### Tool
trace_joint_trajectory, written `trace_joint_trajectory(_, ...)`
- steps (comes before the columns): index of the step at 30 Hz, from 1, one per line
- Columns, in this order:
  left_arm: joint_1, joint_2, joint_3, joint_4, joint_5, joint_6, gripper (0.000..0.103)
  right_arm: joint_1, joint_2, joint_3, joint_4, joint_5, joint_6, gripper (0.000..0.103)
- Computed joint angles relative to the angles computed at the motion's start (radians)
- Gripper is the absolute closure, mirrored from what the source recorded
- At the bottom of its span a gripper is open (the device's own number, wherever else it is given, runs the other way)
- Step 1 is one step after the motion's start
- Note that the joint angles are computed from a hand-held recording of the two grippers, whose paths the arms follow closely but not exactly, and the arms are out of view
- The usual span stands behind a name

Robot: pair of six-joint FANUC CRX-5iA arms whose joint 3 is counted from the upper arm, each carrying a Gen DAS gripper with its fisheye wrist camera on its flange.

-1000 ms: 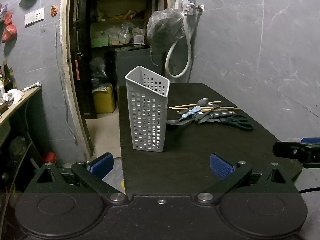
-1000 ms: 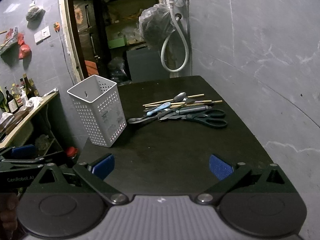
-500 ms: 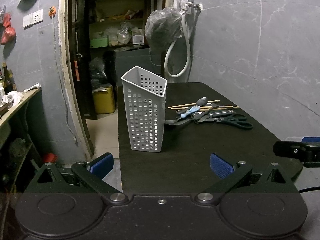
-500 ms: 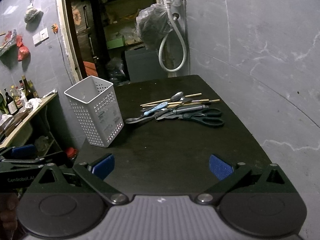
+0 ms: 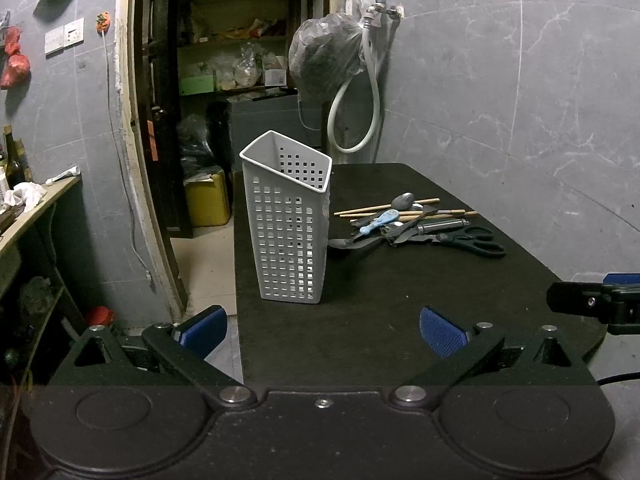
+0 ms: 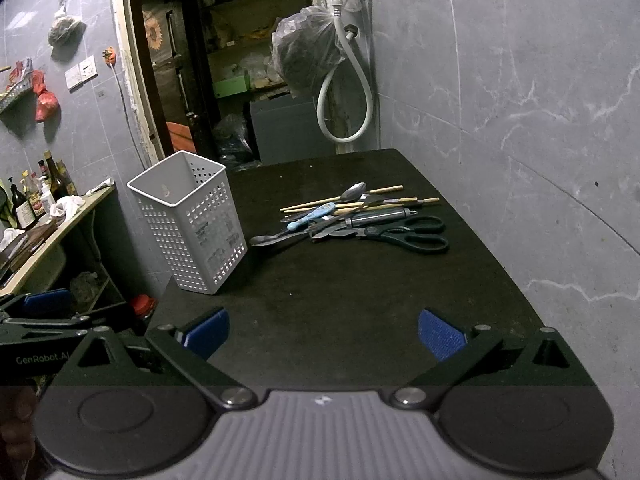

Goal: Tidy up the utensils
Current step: 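Move both tools toward the white perforated caddy on the table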

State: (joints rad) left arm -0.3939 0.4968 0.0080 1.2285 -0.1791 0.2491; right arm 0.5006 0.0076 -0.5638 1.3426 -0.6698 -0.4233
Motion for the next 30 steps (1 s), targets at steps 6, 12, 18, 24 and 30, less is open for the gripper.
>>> trace_joint_trajectory(6,0.010,0.006,0.013,-0.043,-0.014,0.037,0.001,-0.001,0.004,0.003,-0.003,0.001,0.001,0.000)
trace_joint_trajectory(12,0.027,0.023,0.045,-0.134,-0.041,0.122,0.001,0.002,0.012,0.013,-0.023,-0.002,0.015,0.000)
trace_joint_trajectory(18,0.041,0.041,0.078,-0.200,-0.071,0.182,0.001,-0.003,0.022,0.027,-0.045,0.004,0.033,0.000)
trace_joint_trajectory(24,0.055,0.063,0.118,-0.277,-0.101,0.254,0.001,-0.006,0.033,0.040,-0.067,0.007,0.051,0.000)
trace_joint_trajectory(30,0.067,0.083,0.161,-0.359,-0.133,0.333,0.001,-0.015,0.045,0.052,-0.085,0.019,0.070,0.000)
